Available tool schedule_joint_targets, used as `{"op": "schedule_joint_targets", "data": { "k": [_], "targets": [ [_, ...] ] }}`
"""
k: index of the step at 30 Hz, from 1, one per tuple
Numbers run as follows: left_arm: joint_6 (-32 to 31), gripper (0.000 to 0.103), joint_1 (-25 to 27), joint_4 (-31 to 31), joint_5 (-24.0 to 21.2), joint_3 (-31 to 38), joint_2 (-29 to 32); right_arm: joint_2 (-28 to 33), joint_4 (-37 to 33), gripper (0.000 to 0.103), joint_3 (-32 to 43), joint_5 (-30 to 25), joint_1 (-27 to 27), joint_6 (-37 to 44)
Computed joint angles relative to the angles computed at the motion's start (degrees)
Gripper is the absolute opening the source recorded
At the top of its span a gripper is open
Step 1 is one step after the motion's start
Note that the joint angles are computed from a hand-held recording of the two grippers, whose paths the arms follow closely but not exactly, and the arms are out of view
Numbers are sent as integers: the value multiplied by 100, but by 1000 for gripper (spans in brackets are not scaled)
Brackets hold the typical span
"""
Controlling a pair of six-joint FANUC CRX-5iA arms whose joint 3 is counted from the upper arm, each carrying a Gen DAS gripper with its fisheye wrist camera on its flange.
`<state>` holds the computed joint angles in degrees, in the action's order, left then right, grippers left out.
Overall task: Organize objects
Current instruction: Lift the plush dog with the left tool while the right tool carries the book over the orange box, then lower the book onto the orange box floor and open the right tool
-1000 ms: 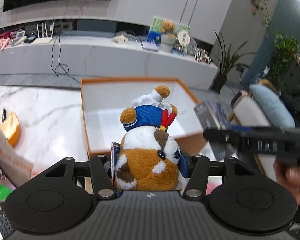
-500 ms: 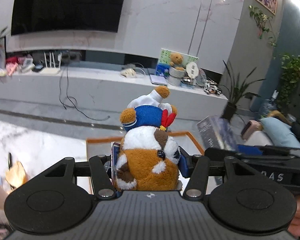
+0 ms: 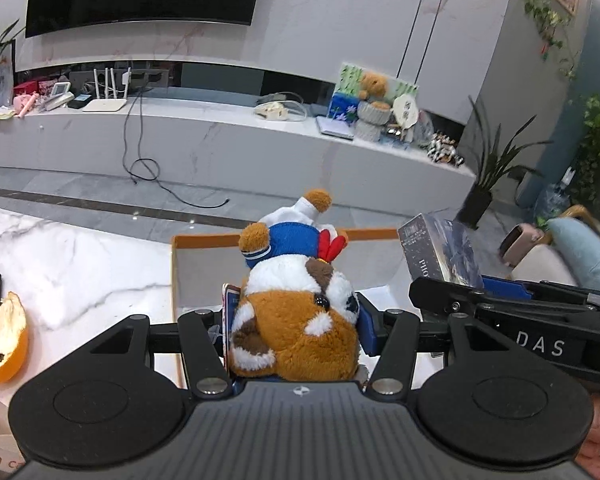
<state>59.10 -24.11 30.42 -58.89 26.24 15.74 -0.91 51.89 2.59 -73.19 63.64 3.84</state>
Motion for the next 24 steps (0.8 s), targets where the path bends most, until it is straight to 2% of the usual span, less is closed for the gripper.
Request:
{"op": "schedule_joint_targets", "data": {
  "k": [4,9,20,24],
  "targets": [
    [122,63,-70,-437,-17,107,34,52,-137,59,-85,134,-108,-99],
    [366,63,-175,-897,-426,521,262,123,-360,59,-101,109,-183,-34],
    [183,63,-553,-2108,-498,668,300,230,-1023,59,-172,93,-348,209],
    [204,63,-612,-2266,-599,716,319,255,-1114,59,-184,81,-361,317]
  ]
}}
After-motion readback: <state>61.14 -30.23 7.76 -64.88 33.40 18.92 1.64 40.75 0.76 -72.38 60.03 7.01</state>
